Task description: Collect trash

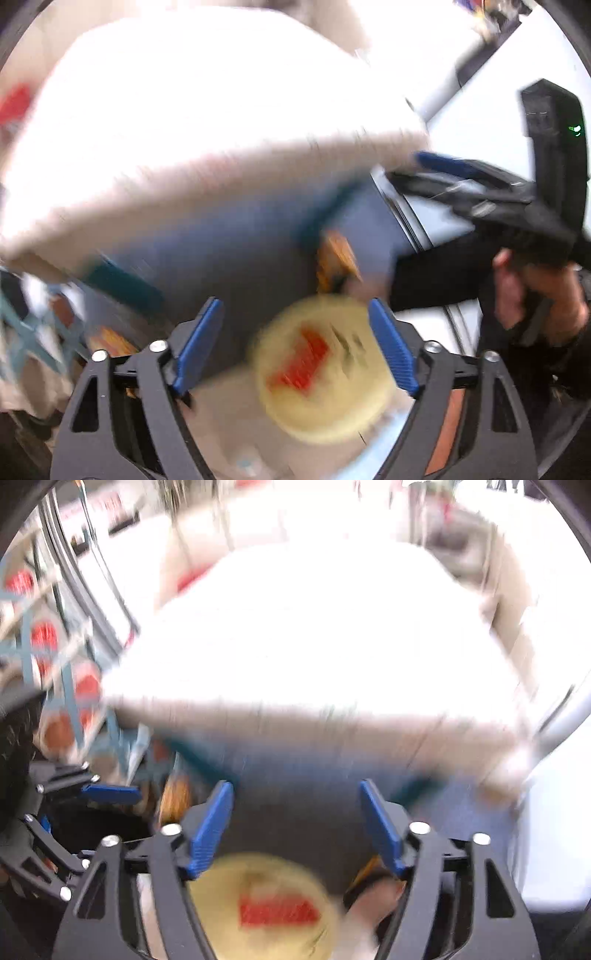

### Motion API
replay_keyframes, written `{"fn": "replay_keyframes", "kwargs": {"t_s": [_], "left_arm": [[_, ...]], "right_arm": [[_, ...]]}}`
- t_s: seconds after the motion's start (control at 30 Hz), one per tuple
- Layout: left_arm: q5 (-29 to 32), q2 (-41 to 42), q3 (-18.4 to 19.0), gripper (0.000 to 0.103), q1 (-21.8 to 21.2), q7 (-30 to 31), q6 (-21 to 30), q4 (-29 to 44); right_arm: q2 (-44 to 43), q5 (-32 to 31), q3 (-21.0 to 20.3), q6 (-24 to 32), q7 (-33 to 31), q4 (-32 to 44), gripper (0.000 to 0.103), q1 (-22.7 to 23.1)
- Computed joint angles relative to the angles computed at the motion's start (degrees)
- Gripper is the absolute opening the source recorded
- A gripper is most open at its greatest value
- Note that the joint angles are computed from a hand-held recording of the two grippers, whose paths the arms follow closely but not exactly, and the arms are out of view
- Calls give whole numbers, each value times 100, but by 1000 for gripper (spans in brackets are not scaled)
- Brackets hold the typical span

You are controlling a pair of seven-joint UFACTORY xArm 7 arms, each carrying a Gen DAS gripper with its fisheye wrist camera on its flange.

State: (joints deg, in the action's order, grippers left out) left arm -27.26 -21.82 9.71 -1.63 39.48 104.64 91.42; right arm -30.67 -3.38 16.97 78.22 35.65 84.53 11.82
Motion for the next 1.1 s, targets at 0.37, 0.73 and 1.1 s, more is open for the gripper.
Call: {"fn": "replay_keyframes", "kwargs": {"t_s": [0.37,0.73,1.1], "left_arm": [[547,1029,-553,95,-48,-685,-2851,1214],[624,2010,-714,95,230,-1356,-3423,2244],[678,1513,-732,95,267,-1478,-3509,2074]], "right_arm": [[3089,-1052,-699,143,-552,3191,90,-368],[3575,-1278,-1302,-342,-138,2997,90,-85],[2484,-2129,-550,-637,166,3046,94,365]]}}
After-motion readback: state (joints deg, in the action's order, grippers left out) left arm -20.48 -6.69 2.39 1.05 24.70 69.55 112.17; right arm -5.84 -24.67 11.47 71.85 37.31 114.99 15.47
